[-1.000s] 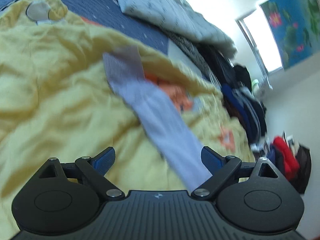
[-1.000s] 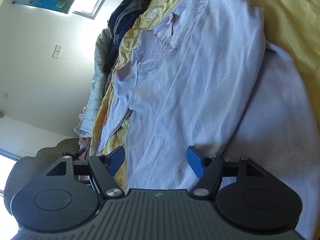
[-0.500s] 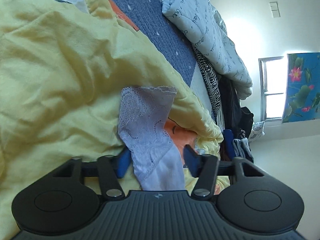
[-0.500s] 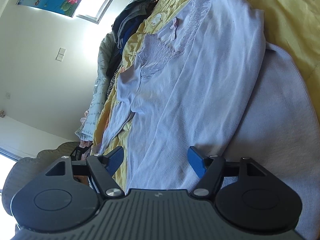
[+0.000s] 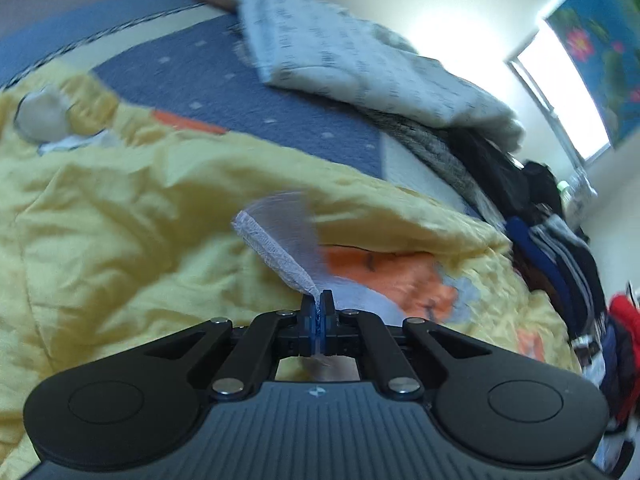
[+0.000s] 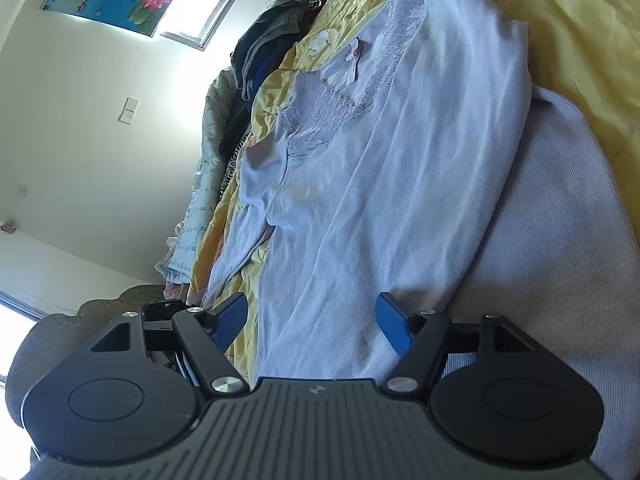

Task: Fold small clothes

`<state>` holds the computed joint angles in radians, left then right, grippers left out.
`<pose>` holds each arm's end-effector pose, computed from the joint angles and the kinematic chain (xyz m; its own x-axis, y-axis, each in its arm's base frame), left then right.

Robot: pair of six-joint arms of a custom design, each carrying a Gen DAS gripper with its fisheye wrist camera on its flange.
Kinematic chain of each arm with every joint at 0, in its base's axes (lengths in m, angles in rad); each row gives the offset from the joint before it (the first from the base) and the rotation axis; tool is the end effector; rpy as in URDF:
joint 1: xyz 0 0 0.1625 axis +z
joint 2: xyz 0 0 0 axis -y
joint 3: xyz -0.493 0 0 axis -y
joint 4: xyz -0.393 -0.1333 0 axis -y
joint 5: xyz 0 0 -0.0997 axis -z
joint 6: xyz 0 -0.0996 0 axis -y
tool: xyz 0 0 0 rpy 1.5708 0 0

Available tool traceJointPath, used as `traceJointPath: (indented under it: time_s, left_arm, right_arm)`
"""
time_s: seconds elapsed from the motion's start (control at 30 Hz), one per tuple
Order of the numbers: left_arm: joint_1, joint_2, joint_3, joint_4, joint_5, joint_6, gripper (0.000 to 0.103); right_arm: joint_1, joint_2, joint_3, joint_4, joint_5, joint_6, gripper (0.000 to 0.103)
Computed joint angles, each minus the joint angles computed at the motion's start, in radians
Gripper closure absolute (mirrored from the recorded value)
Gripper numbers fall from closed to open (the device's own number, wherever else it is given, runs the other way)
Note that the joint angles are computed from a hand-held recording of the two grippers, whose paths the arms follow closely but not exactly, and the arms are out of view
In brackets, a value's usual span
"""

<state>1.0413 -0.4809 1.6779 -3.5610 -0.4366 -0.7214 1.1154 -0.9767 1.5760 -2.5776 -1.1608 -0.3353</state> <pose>-0.1508 -0.7003 0.0662 -0.7530 -0.6580 -0.0067 -0.1904 0.2276 -0.9550 -0.1649 -0.7301 0.3050 -0.9763 -0.0244 -0.2152 0.0874 0.8647 -0.4947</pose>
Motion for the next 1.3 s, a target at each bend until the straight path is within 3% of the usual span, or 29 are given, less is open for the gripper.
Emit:
traceJointPath:
  time_s: [0.07, 0.17, 0.27, 0.33, 0.43, 0.53, 0.63, 0.73, 0.83, 0.9, 0.97, 1.1, 1.17, 1.3]
  left_arm:
    - [-0.036, 0.026, -0.033, -0.051, 0.003, 0.147, 0.102]
    - [-0.113, 0.077, -0.081, -0.143, -0.058, 0.434, 0.102]
    - [-0.207, 0.137, -0.096, -0.182, -0.203, 0.704, 0.102]
    - [-0.258, 0.163, -0.071, -0.145, -0.350, 0.792, 0.102]
    - [-0.292, 0.202, -0.077, 0.052, -0.500, 0.769, 0.101]
    - [-0.287, 0.229, -0.117, 0.275, -0.547, 0.648, 0.101]
    - [-0.274, 0.224, -0.112, 0.336, -0.600, 0.603, 0.101]
    - [-0.268, 0.205, -0.108, 0.381, -0.642, 0.621, 0.091]
    - [-0.283, 0.185, -0.071, 0.358, -0.635, 0.640, 0.061]
    - [-0.298, 0.176, -0.031, 0.286, -0.618, 0.676, 0.028]
    - [-0.315, 0.169, 0.020, 0.184, -0.607, 0.704, 0.026]
    - [-0.335, 0.157, 0.078, 0.113, -0.578, 0.681, 0.026]
    - [-0.342, 0.151, 0.101, 0.101, -0.559, 0.653, 0.026]
    - [-0.340, 0.139, 0.128, 0.098, -0.538, 0.594, 0.026]
  right_arm:
    - [-0.002, 0.000, -0.001, 0.003, 0.004, 0.000, 0.028]
    - [-0.004, 0.002, -0.009, 0.015, 0.011, 0.009, 0.027]
    - [-0.011, 0.006, -0.020, 0.031, 0.037, 0.036, 0.026]
    - [-0.021, 0.009, -0.026, 0.034, 0.067, 0.065, 0.026]
    - [-0.050, 0.014, -0.019, 0.006, 0.158, 0.155, 0.026]
    - [-0.105, 0.034, -0.003, -0.079, 0.326, 0.369, 0.027]
    - [-0.148, 0.061, 0.000, -0.152, 0.453, 0.578, 0.029]
    - [-0.154, 0.063, -0.004, -0.133, 0.469, 0.572, 0.031]
    - [-0.127, 0.048, -0.009, -0.091, 0.387, 0.484, 0.031]
    - [-0.083, 0.022, -0.027, -0.006, 0.242, 0.356, 0.030]
    - [-0.024, -0.004, -0.030, 0.008, 0.059, 0.227, 0.016]
    - [0.068, -0.015, -0.029, -0.043, -0.202, -0.053, 0.014]
    - [0.089, 0.006, -0.078, 0.037, -0.272, -0.099, 0.019]
    - [0.101, 0.033, -0.171, 0.200, -0.285, -0.141, 0.025]
